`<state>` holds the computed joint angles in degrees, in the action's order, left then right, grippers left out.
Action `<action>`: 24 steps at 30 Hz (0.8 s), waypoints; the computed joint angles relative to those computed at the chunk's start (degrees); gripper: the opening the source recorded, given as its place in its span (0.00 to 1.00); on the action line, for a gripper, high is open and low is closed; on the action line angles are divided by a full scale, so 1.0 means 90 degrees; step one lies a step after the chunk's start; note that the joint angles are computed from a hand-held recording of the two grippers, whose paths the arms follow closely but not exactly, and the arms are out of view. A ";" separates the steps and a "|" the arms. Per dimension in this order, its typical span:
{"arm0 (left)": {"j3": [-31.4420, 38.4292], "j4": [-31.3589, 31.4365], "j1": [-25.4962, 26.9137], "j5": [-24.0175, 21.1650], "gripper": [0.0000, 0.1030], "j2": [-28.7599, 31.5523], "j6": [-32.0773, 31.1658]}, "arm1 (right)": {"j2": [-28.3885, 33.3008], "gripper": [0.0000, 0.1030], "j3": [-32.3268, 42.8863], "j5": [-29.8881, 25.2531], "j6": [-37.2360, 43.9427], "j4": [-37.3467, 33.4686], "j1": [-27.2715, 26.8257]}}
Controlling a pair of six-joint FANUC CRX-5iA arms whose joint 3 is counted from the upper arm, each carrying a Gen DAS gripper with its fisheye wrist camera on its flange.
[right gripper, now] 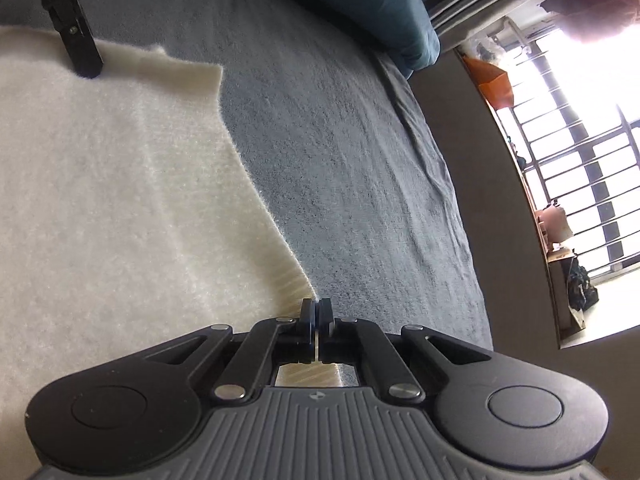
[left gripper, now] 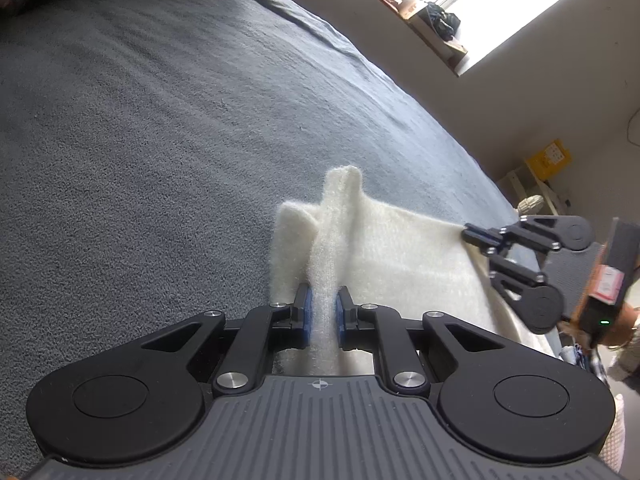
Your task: Fold clothes
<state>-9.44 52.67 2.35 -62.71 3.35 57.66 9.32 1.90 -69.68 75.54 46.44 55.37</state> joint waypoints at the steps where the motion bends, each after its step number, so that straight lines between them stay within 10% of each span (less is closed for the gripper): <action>1: -0.0004 -0.0001 -0.0010 0.0023 0.12 -0.0004 -0.0003 | 0.0051 0.00 -0.0035 0.0031 -0.0080 -0.0029 -0.0048; 14: 0.0108 -0.0117 -0.0067 0.0045 0.12 0.0037 0.0023 | -0.1206 0.16 0.0059 0.0230 -0.4746 -0.1026 -0.1151; 21: 0.0090 -0.0137 -0.0097 0.0100 0.13 0.0015 0.0067 | -0.1573 0.21 0.0199 -0.0677 -0.3853 -0.1661 -0.1084; 24: 0.0113 -0.0172 -0.0145 0.0141 0.12 0.0014 0.0125 | -0.1550 0.51 0.0099 -0.0840 -0.3852 -0.1767 -0.1039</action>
<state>-8.42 51.13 1.05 -61.44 3.47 58.79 -4.63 2.79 -77.24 40.88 30.54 46.02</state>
